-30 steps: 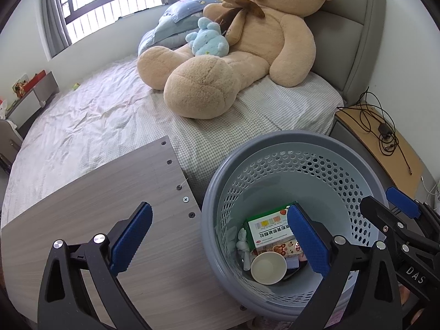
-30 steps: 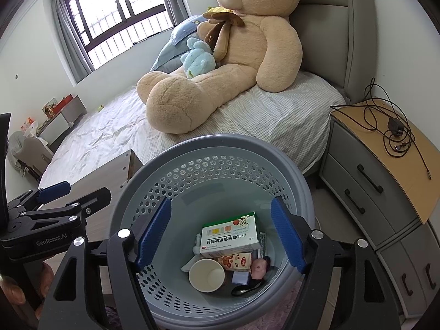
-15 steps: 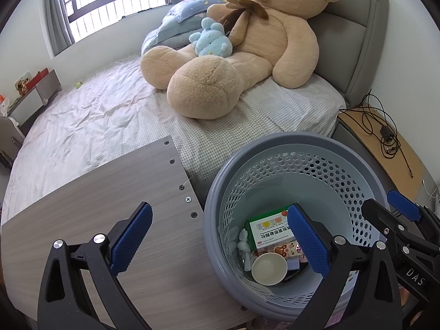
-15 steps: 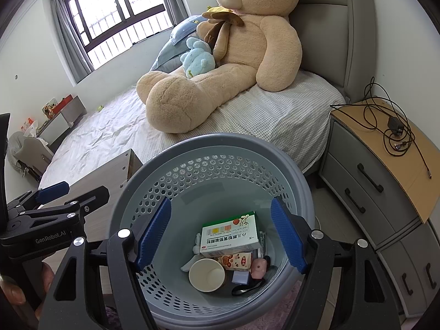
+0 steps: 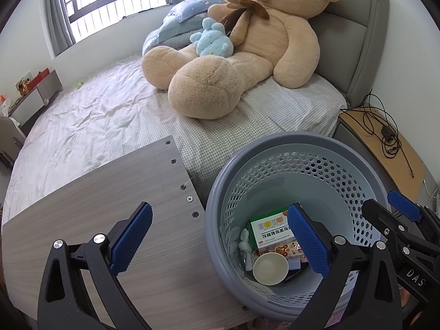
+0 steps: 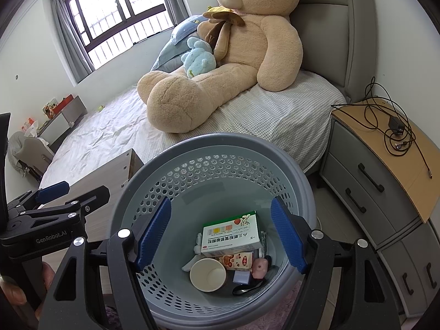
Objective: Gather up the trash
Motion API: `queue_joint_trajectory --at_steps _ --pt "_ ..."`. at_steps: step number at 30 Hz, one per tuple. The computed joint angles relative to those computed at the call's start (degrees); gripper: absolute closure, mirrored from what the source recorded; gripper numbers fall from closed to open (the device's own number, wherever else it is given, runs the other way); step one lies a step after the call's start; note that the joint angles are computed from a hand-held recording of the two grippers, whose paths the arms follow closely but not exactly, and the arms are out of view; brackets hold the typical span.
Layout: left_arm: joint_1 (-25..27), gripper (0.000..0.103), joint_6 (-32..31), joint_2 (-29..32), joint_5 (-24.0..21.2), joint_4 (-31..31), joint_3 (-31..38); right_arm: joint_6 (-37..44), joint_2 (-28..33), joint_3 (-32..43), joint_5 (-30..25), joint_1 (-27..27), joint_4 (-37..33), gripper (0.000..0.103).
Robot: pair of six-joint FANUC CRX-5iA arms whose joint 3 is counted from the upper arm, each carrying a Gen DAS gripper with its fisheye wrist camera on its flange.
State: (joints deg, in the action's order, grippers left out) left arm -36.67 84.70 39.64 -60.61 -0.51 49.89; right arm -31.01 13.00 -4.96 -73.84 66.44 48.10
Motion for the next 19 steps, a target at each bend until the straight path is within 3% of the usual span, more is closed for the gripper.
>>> queue_joint_trajectory --at_steps 19 --pt "0.1 0.006 -0.1 -0.2 0.2 0.2 -0.4 -0.2 0.1 0.1 0.1 0.0 0.1 0.031"
